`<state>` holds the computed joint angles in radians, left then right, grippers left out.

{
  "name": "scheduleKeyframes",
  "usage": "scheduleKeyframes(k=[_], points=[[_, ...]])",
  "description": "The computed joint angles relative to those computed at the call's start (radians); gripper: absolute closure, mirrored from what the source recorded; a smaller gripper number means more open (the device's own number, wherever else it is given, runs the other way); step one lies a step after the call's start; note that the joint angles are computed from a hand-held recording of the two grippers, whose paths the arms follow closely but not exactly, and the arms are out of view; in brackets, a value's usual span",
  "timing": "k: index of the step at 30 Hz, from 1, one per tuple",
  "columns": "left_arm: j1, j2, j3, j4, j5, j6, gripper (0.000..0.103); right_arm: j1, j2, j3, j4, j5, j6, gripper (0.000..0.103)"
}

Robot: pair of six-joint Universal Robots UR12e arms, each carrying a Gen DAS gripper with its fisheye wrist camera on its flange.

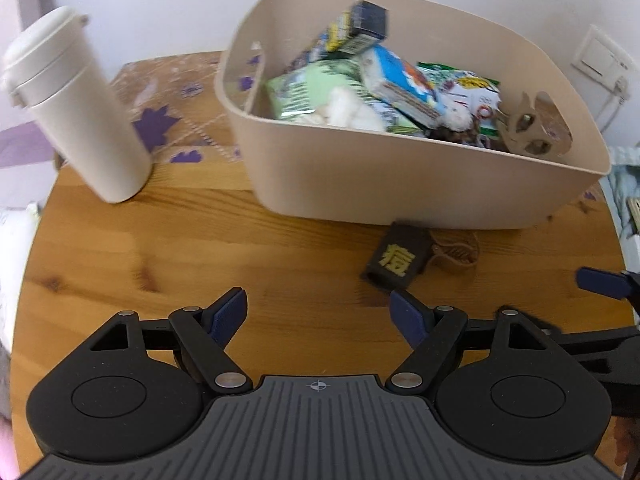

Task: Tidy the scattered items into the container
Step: 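Grasp the black cube box with the left tool while the right tool grasps the rubber band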

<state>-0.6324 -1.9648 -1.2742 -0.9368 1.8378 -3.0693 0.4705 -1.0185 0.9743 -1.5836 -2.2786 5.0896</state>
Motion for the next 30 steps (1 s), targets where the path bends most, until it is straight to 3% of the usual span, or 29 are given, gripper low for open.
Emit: scheduleKeyframes(k=[9,15,19,28,30], points=[[0.003,-0.045,0.040,-0.007,-0.030,-0.027,0.023,-0.017,-0.014,0.062,-0.106,0.013,-0.046,0.005],[0.010,-0.066,0.056,0.017,-0.051,-0.066,0.018,-0.026,-0.009,0.070,-0.140,0.021,-0.092,0.004],[0.020,-0.067,0.076,-0.044,-0.127,-0.091,0.018,-0.029,-0.004,0.067,-0.152,0.024,-0.105,0.004],[0.003,-0.071,0.042,0.062,-0.060,-0.026,0.017,-0.028,0.005,0.055,-0.151,0.020,-0.107,0.004],[-0.007,-0.081,0.063,0.023,-0.018,-0.041,0.018,-0.029,0.011,0.043,-0.139,0.023,-0.113,0.004]])
